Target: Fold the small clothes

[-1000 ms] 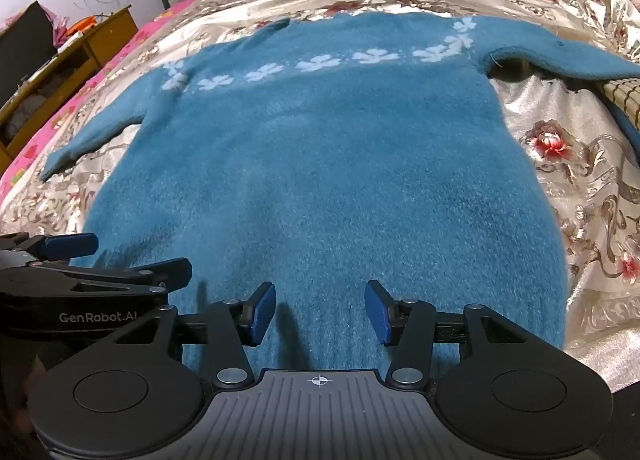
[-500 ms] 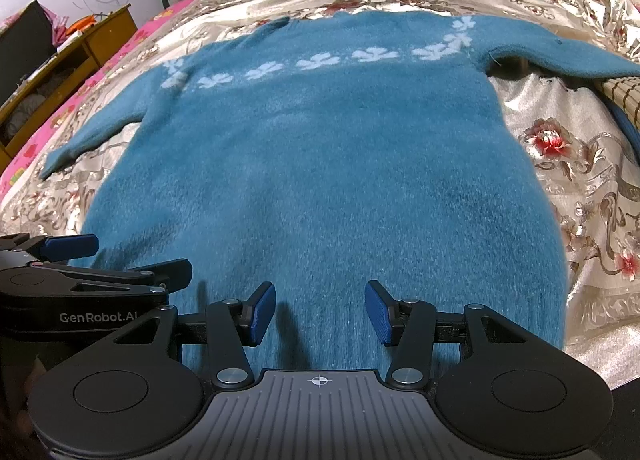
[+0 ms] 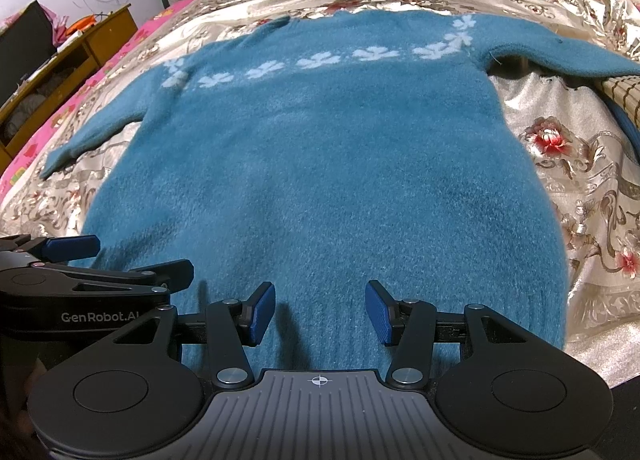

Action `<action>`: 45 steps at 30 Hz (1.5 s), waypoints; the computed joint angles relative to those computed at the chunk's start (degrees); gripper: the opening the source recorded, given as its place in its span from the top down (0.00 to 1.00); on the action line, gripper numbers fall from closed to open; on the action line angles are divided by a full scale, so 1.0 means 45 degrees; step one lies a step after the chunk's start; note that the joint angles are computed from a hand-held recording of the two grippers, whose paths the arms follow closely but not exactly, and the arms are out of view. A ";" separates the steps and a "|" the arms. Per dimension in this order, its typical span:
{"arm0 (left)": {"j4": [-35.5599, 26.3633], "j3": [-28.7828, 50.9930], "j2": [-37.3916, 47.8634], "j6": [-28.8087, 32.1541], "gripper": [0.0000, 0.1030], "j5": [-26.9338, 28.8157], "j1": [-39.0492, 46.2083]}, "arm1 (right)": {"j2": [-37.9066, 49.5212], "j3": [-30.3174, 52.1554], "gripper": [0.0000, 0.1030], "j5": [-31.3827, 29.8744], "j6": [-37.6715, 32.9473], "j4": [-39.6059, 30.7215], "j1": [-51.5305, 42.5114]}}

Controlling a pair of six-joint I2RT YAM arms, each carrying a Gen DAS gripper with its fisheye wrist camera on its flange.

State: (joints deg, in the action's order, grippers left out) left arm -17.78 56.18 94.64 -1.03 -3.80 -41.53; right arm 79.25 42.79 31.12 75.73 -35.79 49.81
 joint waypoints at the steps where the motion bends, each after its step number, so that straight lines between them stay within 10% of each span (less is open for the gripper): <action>1: -0.0017 0.0023 0.0008 0.0006 0.00 0.0008 0.0011 | -0.0010 -0.0004 0.52 -0.0005 -0.0003 0.0000 0.0001; 45: -0.0321 -0.0079 -0.0479 -0.0001 0.00 -0.0211 -0.0125 | 0.0051 0.0489 0.49 0.0435 0.0539 -0.0849 0.0676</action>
State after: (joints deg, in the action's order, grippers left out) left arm -19.22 55.83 92.48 -1.03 -4.75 -42.09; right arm 79.48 44.99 33.07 78.16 -39.61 52.85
